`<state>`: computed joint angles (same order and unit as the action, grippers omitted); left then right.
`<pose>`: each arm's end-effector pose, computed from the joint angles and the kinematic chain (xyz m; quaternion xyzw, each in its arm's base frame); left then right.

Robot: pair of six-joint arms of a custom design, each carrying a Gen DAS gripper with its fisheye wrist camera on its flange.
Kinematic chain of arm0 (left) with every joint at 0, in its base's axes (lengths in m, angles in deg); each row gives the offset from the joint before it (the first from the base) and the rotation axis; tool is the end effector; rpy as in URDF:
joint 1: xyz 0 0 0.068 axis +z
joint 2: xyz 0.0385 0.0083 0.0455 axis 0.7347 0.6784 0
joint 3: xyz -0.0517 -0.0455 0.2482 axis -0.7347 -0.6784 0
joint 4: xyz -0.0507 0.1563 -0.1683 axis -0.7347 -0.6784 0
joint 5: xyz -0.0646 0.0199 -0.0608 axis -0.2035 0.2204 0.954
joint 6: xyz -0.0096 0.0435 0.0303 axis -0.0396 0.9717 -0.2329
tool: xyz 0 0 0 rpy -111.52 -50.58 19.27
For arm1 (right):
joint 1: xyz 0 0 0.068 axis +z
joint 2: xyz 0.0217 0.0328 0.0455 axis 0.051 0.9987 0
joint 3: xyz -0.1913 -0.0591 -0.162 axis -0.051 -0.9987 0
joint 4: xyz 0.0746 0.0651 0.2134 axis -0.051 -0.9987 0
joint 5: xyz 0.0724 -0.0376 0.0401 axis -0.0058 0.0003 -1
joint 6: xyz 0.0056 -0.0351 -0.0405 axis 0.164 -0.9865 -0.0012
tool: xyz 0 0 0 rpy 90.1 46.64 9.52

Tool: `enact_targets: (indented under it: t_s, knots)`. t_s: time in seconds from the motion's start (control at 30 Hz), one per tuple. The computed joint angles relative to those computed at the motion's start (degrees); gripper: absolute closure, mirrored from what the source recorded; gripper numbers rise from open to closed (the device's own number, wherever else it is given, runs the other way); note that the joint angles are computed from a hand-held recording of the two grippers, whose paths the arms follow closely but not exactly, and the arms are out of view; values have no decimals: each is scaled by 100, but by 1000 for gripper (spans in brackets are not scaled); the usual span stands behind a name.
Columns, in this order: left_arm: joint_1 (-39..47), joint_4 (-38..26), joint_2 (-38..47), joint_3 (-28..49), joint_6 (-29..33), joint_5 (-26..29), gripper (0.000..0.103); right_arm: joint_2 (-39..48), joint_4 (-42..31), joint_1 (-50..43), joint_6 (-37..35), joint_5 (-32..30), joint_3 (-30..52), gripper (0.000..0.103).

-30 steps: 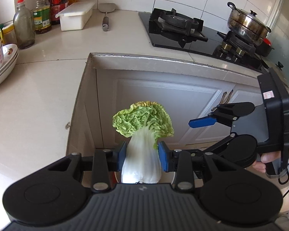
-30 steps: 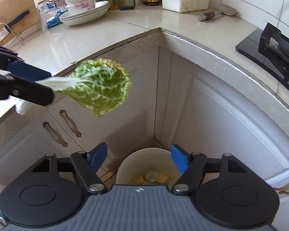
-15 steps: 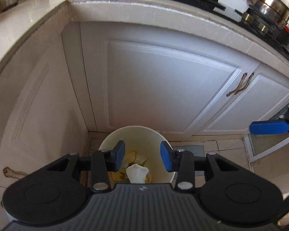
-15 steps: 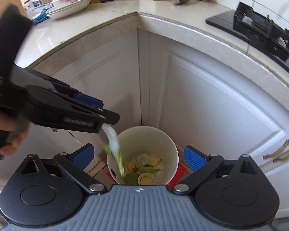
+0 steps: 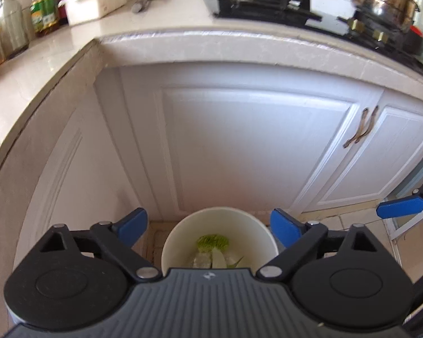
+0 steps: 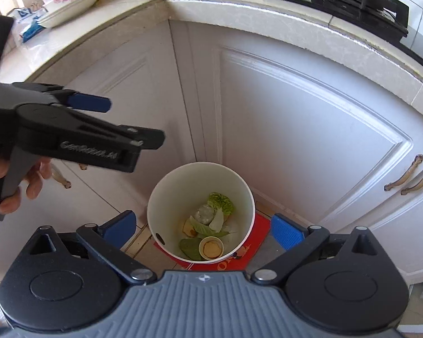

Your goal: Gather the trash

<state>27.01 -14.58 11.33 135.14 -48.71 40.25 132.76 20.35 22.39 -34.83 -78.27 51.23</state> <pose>0.3332 -0.1239 0.2390 0.1695 0.9339 -0.0653 0.3080 0.2852 0.1013 0.2263 -0.0910 0.9650 0.0654 0.2372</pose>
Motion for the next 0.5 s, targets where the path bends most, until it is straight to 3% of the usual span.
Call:
enact_targets:
  t_s: [0.1, 0.27, 0.5]
  knots:
    - [16, -183, 147, -22, -266, -88, 8, 454, 134, 17, 385, 214, 17, 0]
    - [-145, -270, 449, -167, -548, -728, 8, 1155, 515, 45, 1154, 607, -43, 0]
    - [-119, -550, 786, -80, -834, -1073, 9, 1454, 618, 357, 1330, 1173, -25, 0]
